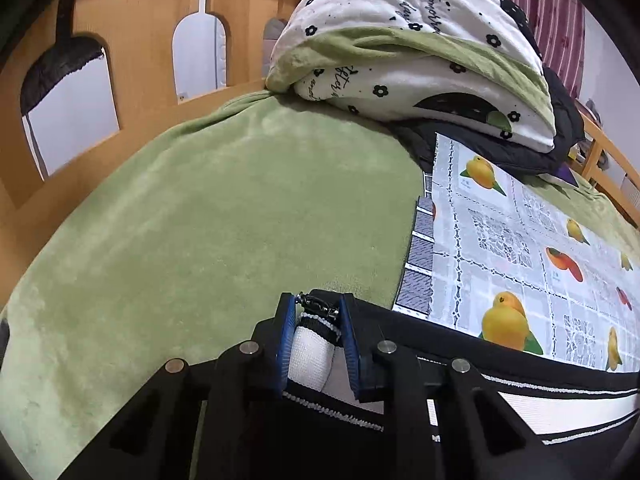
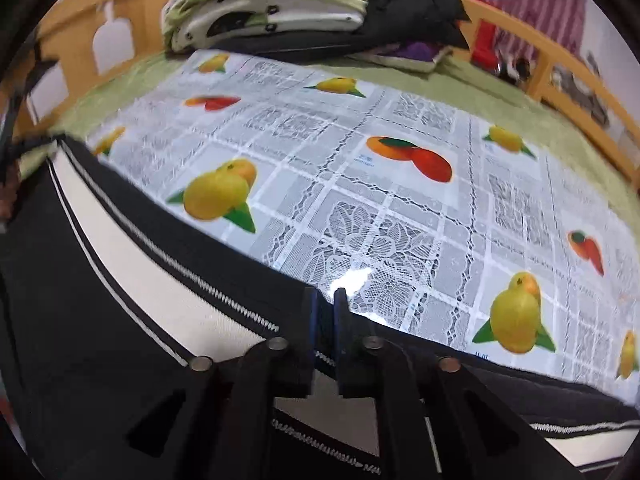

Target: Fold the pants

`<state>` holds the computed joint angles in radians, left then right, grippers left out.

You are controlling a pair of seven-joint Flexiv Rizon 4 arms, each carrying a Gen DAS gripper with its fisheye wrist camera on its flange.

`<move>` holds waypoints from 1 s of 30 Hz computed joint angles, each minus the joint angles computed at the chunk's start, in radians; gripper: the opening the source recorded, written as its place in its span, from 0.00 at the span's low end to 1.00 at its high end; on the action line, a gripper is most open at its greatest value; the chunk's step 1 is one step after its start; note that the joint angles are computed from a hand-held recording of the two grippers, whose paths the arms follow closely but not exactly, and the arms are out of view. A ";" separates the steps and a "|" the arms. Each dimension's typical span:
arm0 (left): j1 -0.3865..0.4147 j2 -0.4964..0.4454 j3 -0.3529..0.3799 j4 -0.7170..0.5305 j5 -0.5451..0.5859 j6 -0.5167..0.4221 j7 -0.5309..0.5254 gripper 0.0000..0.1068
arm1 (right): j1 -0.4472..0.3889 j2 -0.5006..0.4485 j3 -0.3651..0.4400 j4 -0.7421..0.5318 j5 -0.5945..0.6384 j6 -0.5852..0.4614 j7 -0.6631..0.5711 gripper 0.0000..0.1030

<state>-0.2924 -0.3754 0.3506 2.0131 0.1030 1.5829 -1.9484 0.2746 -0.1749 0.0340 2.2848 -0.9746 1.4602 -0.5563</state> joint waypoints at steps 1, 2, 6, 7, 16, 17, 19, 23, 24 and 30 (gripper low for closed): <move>-0.014 0.000 0.016 -0.005 0.003 -0.015 -0.009 0.23 | -0.002 0.022 -0.018 0.011 -0.038 0.004 0.037 0.12; -0.010 0.005 0.010 -0.002 0.004 -0.019 -0.011 0.26 | -0.015 0.061 -0.046 0.026 -0.130 0.006 0.103 0.13; -0.021 0.013 0.032 -0.006 0.032 -0.028 -0.055 0.35 | -0.120 0.177 -0.053 0.070 -0.341 -0.027 0.254 0.24; -0.009 0.017 0.020 -0.003 0.032 -0.028 -0.055 0.35 | -0.141 0.185 -0.047 0.078 -0.332 -0.016 0.250 0.25; 0.030 0.019 -0.019 -0.006 0.049 -0.041 -0.062 0.42 | -0.208 0.141 0.062 0.127 -0.019 -0.041 -0.098 0.50; 0.031 0.018 -0.020 -0.007 0.053 -0.041 -0.061 0.42 | -0.190 0.129 0.059 0.121 -0.020 -0.073 -0.111 0.50; 0.030 0.017 -0.019 -0.008 0.060 -0.042 -0.063 0.42 | -0.189 0.112 0.034 0.120 -0.138 -0.061 -0.045 0.43; 0.026 0.015 -0.014 -0.013 0.077 -0.047 -0.067 0.42 | -0.201 0.124 0.017 0.113 -0.298 -0.063 0.066 0.04; 0.025 0.015 -0.014 -0.014 0.079 -0.047 -0.070 0.42 | -0.211 0.130 0.013 0.112 -0.341 -0.051 0.099 0.03; 0.036 0.017 -0.023 -0.012 0.076 -0.044 -0.077 0.42 | -0.255 0.099 0.019 0.079 -0.428 -0.032 0.226 0.03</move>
